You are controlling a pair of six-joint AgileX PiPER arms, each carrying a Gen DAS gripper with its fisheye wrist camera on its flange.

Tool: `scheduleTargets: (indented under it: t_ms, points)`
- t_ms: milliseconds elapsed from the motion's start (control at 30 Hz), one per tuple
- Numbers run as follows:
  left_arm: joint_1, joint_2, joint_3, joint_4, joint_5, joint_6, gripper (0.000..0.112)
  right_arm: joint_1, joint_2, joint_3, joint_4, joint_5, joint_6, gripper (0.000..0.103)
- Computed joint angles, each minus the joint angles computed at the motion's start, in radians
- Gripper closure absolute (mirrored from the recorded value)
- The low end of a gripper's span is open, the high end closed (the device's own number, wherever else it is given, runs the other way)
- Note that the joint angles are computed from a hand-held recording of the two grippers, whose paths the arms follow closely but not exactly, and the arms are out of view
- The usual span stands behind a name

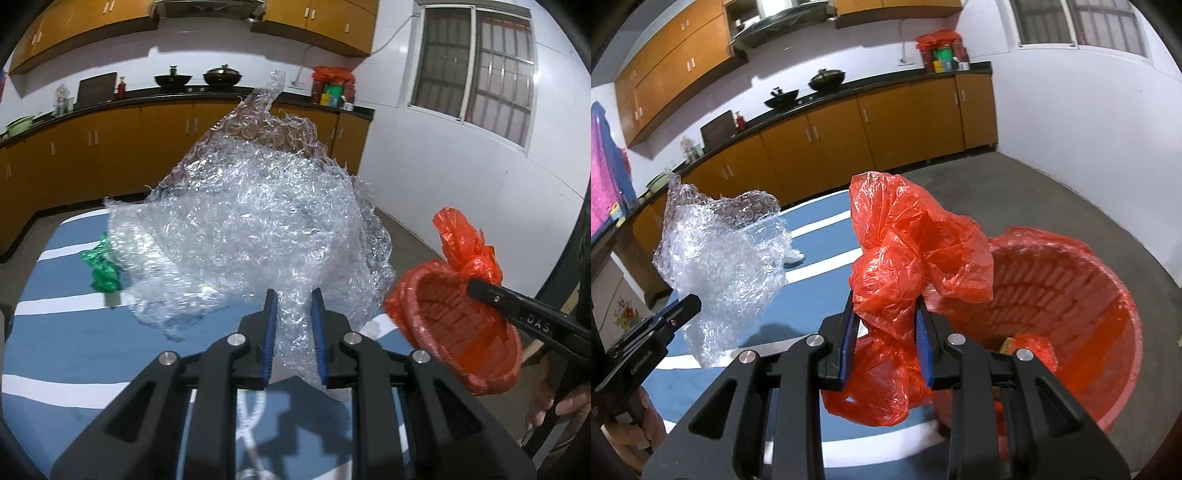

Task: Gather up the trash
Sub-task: 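Lift the bubble wrap and orange-red bag and carry both over the red basket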

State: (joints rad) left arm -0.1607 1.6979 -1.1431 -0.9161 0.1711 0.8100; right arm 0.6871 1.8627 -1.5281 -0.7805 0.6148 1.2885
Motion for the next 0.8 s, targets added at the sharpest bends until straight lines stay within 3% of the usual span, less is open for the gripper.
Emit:
scheduleTargets:
  t_ms: [433,800]
  points:
    - [-0.112,0.053,-0.067,0.014,0.027,-0.039,0.093,-0.044,-0.15,0.227,-0.127,-0.002,0.205,0.074]
    - [-0.197,0.143,-0.189,0.039,0.093,-0.086,0.093,-0.061,-0.255,0.37,-0.183,0.021,0.326,0.074]
